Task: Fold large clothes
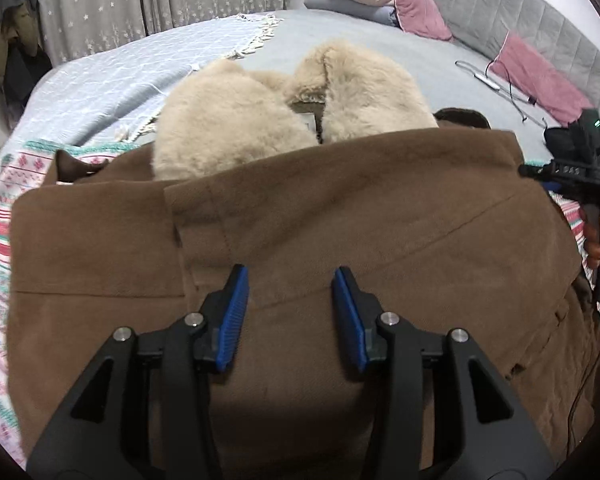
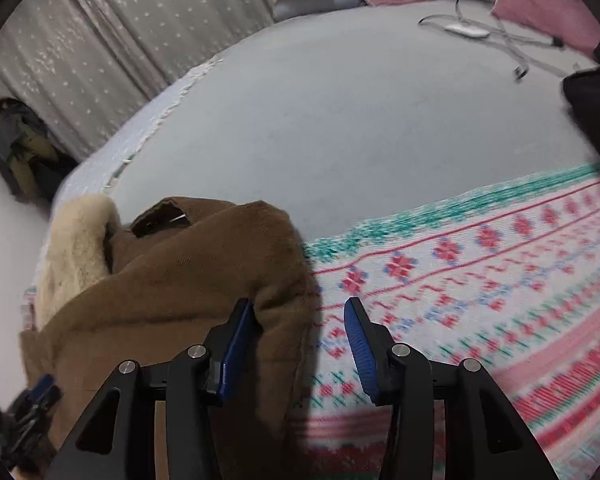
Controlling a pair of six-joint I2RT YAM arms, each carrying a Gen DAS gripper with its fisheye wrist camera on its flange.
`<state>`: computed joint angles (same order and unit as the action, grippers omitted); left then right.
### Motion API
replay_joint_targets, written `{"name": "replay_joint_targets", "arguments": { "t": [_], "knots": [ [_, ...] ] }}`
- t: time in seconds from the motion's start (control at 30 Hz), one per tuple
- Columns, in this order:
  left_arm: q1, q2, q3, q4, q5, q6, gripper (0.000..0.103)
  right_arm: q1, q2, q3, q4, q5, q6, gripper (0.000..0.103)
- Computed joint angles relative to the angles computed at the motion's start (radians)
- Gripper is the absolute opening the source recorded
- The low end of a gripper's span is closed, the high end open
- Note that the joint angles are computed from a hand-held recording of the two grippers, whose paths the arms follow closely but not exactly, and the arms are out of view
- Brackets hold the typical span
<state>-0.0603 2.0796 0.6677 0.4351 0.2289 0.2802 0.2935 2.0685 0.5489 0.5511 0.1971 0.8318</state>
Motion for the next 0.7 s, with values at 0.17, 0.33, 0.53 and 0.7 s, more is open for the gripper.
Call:
{"name": "replay_joint_targets", "arguments": {
  "t": [0.17,0.33,0.53,0.7],
  "knots": [
    [0.073,-0.188,-0.101,-0.135,0.062,0.034,0.081,0.085,-0.255,-0.169,-0.056,0.04,0.055,0.049],
    [0.19,-0.414,-0.18,-0.342,0.124,0.095,0.082,0.301,-0.608,-0.316,-0.279,0.141,0.214,0.062],
    [0.361,-0.663,-0.222,-0.676,0.22,0.218,0.091,0.741,-0.829,-0.274,-0.732,0.355,0.549,0.067],
    [0.566,-0.807,-0.221,-1.025,0.302,0.438,0.092,1.08,-0.782,-0.145,-1.015,0.487,0.924,0.073]
  ]
}}
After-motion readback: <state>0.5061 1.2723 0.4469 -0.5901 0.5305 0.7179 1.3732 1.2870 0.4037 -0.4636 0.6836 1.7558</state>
